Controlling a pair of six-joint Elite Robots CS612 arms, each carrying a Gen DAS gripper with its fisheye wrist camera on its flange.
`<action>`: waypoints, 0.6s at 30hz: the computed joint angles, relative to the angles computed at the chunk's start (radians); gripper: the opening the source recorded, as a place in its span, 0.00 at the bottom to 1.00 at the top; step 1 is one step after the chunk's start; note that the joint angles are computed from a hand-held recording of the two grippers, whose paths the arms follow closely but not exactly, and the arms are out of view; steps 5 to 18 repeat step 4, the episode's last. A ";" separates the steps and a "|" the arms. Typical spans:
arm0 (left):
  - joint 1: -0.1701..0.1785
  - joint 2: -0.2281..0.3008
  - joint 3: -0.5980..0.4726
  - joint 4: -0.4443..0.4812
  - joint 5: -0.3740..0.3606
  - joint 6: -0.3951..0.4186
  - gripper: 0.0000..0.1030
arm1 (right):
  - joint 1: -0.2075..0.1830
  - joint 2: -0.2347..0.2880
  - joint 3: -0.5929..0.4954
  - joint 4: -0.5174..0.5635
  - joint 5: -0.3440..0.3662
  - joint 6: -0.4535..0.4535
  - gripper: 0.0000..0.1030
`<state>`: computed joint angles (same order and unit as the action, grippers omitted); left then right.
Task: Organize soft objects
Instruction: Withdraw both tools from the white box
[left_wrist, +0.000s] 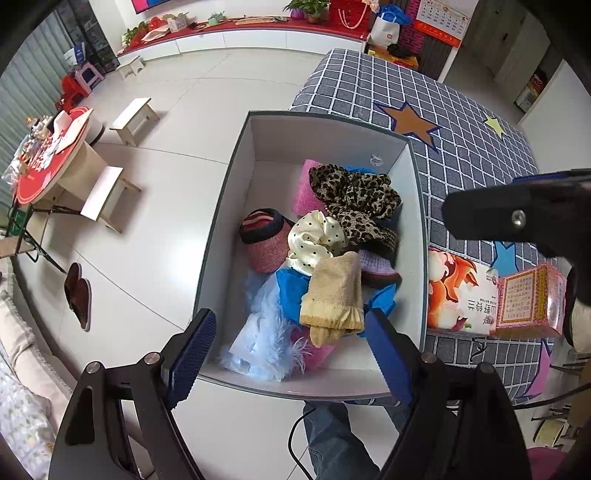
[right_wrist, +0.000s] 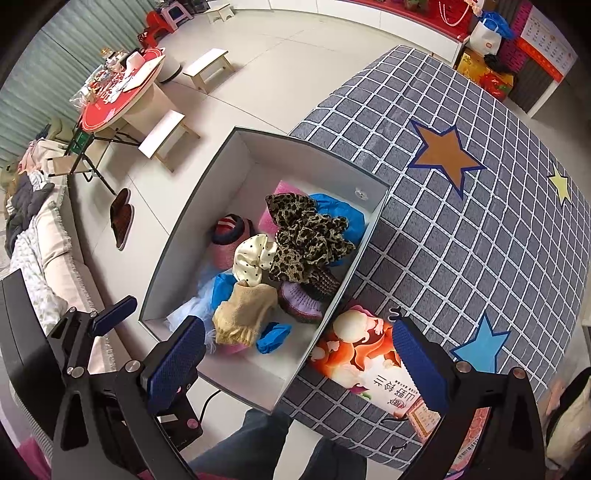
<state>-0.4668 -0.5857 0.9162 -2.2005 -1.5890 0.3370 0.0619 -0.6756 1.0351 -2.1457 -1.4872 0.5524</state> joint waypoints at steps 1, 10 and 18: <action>0.001 -0.002 0.007 -0.016 -0.004 -0.002 0.83 | 0.000 0.000 -0.001 0.001 0.000 0.000 0.99; 0.014 -0.018 0.046 -0.119 -0.077 0.010 0.83 | 0.001 0.002 -0.003 0.005 -0.002 0.003 0.99; 0.014 -0.018 0.046 -0.119 -0.077 0.010 0.83 | 0.001 0.002 -0.003 0.005 -0.002 0.003 0.99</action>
